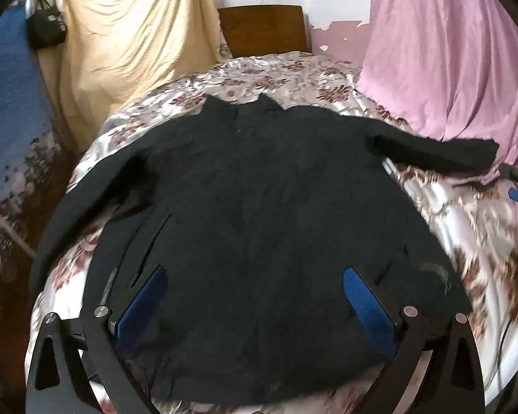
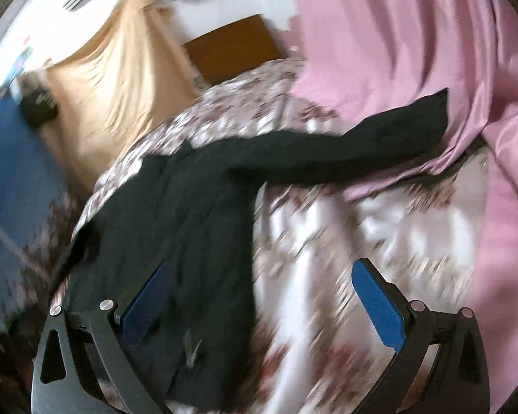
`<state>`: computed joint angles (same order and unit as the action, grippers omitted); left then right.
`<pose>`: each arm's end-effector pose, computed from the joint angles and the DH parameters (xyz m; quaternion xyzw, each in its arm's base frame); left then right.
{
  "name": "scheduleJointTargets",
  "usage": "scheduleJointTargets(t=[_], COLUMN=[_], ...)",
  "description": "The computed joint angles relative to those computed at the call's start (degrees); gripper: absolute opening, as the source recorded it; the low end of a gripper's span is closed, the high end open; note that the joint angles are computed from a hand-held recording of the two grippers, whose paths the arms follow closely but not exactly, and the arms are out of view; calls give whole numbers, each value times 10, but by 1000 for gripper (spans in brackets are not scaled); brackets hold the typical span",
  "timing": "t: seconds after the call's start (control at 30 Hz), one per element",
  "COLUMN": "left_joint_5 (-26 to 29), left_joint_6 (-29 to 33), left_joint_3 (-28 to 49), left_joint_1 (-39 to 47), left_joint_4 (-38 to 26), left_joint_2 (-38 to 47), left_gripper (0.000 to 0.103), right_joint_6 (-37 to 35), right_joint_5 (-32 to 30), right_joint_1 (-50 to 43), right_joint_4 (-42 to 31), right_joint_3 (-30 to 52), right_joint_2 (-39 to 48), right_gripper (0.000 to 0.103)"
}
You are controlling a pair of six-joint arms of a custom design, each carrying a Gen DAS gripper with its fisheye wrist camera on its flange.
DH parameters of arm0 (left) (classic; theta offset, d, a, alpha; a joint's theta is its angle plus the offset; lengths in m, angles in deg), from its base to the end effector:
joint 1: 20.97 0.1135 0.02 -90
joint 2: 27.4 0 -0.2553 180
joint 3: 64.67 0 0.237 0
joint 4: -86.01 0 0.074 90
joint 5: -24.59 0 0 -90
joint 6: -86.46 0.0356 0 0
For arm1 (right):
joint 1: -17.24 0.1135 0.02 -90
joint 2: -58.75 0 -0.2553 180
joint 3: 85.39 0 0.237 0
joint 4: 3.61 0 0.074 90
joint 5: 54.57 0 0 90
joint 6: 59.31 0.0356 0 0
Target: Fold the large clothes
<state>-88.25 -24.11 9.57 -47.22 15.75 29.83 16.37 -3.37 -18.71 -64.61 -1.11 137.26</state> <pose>0.1607 -0.0638 0.3119 -0.0162 0.9322 0.0497 0.3582 0.2260 -0.1363 0.3039 0.0714 0.9028 0.1673 0.3898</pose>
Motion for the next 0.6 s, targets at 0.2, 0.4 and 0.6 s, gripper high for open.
scheduleJointTargets(t=[0.2,0.4,0.6], left_joint_5=[59,68,71], left_joint_6=[64,74,32], left_joint_3=[86,205,417], left_joint_1=[64,73,84], left_joint_4=[139,260,260], left_joint_2=[189,401,619], left_gripper=[103,103,103], right_joint_6=[113,234,366], right_joint_5=[-30,52,132], right_joint_1=[-23,6,43], right_joint_4=[-19,52,80], right_joint_3=[272,377,425], right_joint_2=[268,403,482], right_gripper=[102,102,102])
